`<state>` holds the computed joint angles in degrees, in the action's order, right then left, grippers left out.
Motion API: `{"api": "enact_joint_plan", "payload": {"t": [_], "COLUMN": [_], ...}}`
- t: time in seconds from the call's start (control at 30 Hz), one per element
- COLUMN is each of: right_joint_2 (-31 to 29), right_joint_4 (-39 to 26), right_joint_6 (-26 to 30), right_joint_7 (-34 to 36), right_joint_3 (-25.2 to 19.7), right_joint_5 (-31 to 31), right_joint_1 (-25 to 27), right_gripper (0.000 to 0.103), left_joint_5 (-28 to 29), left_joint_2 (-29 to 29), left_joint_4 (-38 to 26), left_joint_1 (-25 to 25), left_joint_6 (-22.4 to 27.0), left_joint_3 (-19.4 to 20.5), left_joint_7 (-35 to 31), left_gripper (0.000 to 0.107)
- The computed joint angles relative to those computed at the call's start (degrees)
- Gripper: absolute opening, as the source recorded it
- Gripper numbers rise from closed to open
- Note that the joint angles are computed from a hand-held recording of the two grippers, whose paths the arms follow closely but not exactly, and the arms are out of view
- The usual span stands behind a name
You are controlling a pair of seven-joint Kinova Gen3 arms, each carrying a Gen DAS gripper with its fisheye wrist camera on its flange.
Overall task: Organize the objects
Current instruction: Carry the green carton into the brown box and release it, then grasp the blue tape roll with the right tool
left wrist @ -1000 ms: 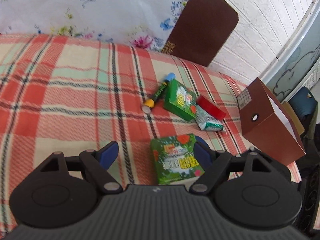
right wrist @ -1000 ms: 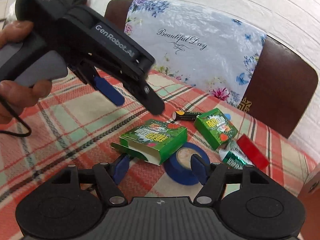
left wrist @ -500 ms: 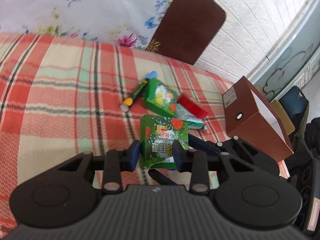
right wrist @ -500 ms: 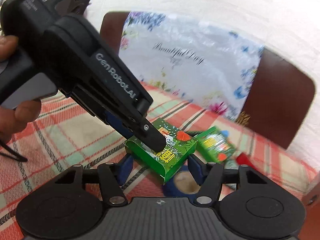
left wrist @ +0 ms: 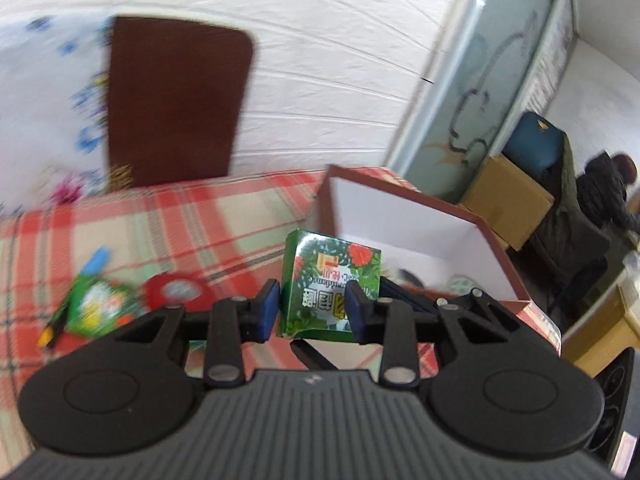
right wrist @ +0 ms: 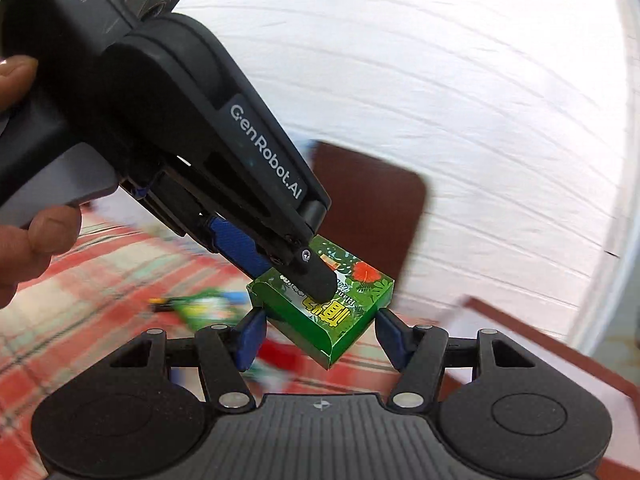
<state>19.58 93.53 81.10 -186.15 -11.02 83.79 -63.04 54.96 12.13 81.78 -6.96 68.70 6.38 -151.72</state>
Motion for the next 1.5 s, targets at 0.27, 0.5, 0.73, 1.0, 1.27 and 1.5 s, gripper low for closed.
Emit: {"api": "enact_joint_plan", "payload": {"t": [0.27,0.5,0.73,1.0,1.27,1.5], "right_joint_2": [-5.96,-5.08,-2.72,0.08,5.69,6.84], "right_joint_4": [9.22,11.95,12.08,4.65,-5.88,-12.42], "right_joint_6": [7.62,11.34,13.02,-5.34,-20.26,-27.74], "right_joint_7": [-10.63,-19.23,-22.22,-11.19,4.16,15.85], "right_joint_3": [-1.89,-3.08,-3.45,-23.02,-24.16,-7.15], "right_joint_5": [-2.43,-4.6,1.74,2.08,-5.56,-18.29], "right_joint_1": [4.56,5.52,0.47,18.81,24.61,14.91], "right_gripper": [0.068,0.076,0.076,0.076,0.076,0.074], "left_joint_5": [-8.62,-10.0,-5.22,-13.93,-10.88,-11.03], "left_joint_2": [1.54,-1.47,-3.59,-1.94,4.56,8.86], "left_joint_4": [-2.92,3.58,6.34,7.57,2.52,0.31], "left_joint_1": [12.07,12.7,4.38,-2.09,-9.48,-9.13], "left_joint_6": [-12.57,-21.24,-20.33,-22.27,-10.07,-5.28], "left_joint_3": [6.59,4.37,-0.86,-4.87,-2.94,-0.49], "left_joint_7": [5.41,4.95,5.95,13.77,14.11,12.5], "left_gripper": [0.044,0.044,0.045,0.044,0.044,0.043]}}
